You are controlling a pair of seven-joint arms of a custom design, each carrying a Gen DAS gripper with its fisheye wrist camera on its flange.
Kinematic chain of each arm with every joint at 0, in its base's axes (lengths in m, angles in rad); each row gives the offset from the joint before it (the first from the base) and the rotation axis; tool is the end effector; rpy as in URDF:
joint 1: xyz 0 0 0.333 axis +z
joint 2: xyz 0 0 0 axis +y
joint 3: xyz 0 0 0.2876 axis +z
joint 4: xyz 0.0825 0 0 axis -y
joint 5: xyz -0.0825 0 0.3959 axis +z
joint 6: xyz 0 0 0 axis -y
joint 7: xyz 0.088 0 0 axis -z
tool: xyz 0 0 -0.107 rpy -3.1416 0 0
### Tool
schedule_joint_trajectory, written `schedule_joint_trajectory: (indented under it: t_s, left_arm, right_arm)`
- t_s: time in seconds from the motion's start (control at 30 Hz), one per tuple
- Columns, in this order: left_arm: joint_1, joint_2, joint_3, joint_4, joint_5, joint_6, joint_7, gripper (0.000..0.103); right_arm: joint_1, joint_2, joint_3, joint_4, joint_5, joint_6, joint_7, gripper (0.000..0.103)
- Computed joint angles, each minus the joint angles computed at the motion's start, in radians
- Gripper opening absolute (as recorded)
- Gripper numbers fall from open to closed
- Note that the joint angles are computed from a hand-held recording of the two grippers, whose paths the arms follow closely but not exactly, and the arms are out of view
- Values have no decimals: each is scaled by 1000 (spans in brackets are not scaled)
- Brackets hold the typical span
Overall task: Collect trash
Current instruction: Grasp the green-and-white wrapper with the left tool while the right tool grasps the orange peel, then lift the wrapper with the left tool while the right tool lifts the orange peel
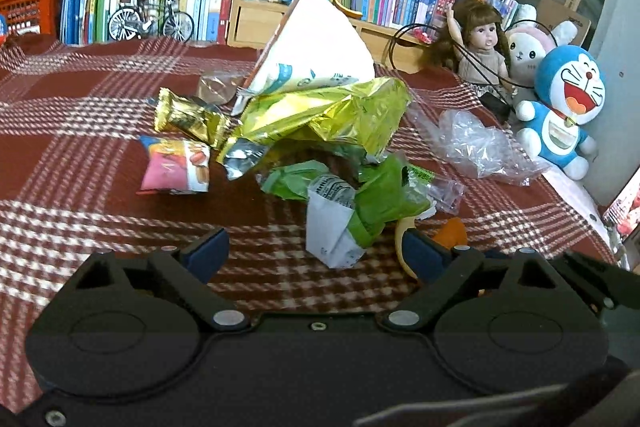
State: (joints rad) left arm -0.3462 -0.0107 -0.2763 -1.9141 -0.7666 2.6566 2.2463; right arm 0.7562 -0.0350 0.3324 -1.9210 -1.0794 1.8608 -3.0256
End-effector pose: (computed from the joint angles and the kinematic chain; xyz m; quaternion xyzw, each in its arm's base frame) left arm 0.5110 -0.3436 0.5447 -0.3582 0.8219 -0.4398 0.0532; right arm 0.3243 0.4766 0.5083 -0.5353 0.6841 -0.4152 0.2702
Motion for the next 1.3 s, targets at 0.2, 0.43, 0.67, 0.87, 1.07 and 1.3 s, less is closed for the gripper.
schedule_joint_trajectory:
  t_s: [0.2, 0.43, 0.67, 0.87, 1.07, 1.3]
  left_arm:
    - [-9, 50, -15, 36, 56, 13, -65, 82]
    - [-12, 63, -29, 26, 92, 57, -90, 53]
    - [-13, 20, -26, -18, 39, 77, -32, 37]
    - [-27, -57, -7, -96, -25, 107, 32, 37]
    - [-49, -134, 25, -169, -80, 116, 90, 37]
    - [-70, -228, 68, -250, -118, 102, 128, 37]
  right_arm:
    - [-5, -43, 3, -45, 49, 31, 22, 69]
    - [-33, -76, 12, -97, 36, 101, 82, 89]
    - [-58, -74, 9, -105, 18, 173, 87, 78]
    - [-44, -55, 20, -75, 10, 130, 73, 56]
    - [-26, -55, 29, -62, 21, 93, 69, 52]
    - [2, -39, 38, -31, 28, 47, 72, 48]
